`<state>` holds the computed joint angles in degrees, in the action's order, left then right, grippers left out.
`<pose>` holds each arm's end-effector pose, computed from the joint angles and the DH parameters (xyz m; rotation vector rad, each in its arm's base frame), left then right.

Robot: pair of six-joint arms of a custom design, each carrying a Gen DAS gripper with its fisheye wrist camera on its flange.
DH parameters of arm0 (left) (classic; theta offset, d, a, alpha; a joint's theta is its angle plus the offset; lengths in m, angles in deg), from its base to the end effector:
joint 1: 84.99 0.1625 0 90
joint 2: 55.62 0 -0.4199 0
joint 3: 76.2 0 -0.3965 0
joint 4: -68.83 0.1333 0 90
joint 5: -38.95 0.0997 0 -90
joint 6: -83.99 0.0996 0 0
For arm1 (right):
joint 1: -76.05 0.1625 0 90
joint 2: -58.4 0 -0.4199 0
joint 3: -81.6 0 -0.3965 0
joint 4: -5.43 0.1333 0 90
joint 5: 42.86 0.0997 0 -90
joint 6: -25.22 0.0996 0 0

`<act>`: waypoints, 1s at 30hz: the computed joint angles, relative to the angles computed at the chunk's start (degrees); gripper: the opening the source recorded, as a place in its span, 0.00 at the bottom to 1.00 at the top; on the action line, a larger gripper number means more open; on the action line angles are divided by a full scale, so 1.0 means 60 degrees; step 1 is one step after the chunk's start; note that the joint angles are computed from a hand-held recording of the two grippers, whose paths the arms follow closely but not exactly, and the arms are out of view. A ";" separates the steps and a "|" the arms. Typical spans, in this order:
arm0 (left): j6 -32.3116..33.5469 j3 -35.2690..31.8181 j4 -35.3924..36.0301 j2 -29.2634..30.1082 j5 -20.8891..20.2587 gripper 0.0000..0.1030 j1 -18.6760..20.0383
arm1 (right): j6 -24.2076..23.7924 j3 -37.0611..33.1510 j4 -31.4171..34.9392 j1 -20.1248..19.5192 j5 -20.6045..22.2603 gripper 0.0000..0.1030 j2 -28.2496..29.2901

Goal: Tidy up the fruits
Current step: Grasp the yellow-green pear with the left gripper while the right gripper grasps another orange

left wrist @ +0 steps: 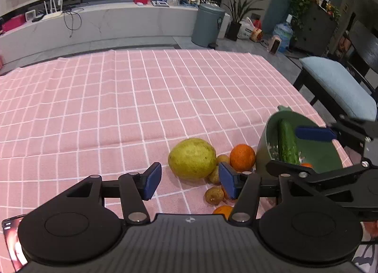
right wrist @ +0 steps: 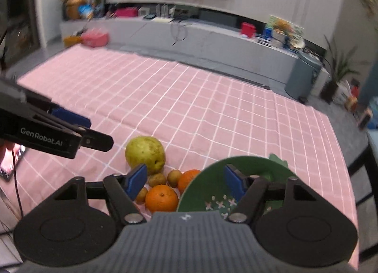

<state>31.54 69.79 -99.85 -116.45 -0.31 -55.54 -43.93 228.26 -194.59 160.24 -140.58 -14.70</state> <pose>-0.1840 -0.3455 0.0602 0.2358 2.4098 -0.8815 0.0815 -0.3833 0.1638 1.3122 -2.2369 0.5712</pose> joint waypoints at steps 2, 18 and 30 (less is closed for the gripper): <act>0.0303 -0.0006 -0.0381 0.0192 -0.0062 0.71 0.0132 | -0.0429 -0.0240 0.0056 0.0164 -0.0349 0.60 0.0290; 0.1524 -0.0301 -0.2537 0.1243 -0.0631 0.81 0.1532 | -0.1660 -0.3407 0.4844 0.1900 -0.4169 0.58 0.1850; 0.2544 -0.0447 -0.4276 0.1910 -0.1271 0.85 0.2071 | -0.1613 -0.5129 0.7316 0.2541 -0.6842 0.55 0.3530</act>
<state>46.80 67.11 -125.51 -104.99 -7.94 -43.12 -53.60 197.48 -150.70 175.49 -181.63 6.48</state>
